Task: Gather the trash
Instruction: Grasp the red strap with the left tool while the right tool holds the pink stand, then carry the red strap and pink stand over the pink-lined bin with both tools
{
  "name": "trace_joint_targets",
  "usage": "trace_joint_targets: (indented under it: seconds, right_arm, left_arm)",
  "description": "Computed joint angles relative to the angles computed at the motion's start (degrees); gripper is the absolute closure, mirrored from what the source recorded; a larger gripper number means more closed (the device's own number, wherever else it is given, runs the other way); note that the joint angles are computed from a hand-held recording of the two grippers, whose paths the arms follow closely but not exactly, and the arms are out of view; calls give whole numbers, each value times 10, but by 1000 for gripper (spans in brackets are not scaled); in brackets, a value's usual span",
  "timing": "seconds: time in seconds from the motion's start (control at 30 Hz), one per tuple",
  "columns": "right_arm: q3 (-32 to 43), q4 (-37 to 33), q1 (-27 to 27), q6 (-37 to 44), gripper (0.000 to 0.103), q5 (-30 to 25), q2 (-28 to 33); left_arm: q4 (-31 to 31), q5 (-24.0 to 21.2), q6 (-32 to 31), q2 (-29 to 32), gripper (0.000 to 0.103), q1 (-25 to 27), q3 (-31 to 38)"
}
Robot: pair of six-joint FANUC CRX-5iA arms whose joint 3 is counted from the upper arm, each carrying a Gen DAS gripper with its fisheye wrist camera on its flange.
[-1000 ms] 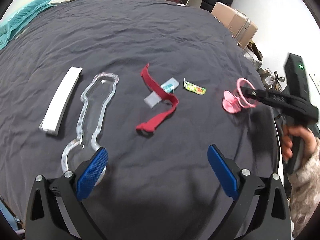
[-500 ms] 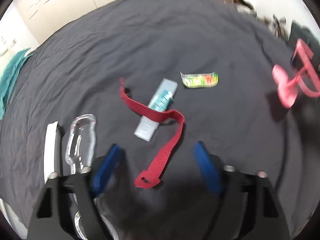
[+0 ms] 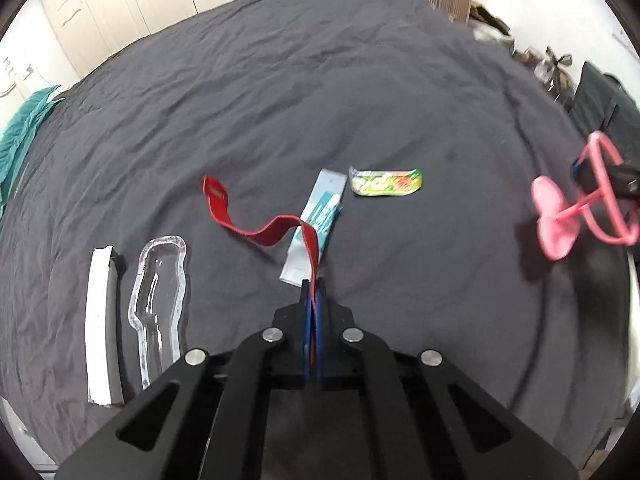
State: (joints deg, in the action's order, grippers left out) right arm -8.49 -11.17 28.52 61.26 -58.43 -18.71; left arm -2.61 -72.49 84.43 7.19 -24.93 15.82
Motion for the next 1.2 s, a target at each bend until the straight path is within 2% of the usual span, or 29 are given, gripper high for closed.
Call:
trace_joint_targets:
  seconds: [0.37, 0.57, 0.73, 0.97, 1.2]
  right_arm:
    - [4, 10, 14, -10, 94, 4, -24]
    - [30, 9, 52, 1, 94, -15, -29]
    - [60, 1, 94, 25, 94, -26, -9]
    - [94, 12, 180, 26, 94, -17, 20]
    - [140, 11, 255, 28, 94, -11, 64]
  left_arm:
    - [13, 10, 17, -45, 102, 1, 9]
    - [35, 1, 50, -97, 102, 22, -15]
    - [21, -17, 82, -145, 102, 37, -43]
    - [19, -42, 96, -243, 102, 104, -106]
    - [46, -80, 51, -347, 102, 225, -169]
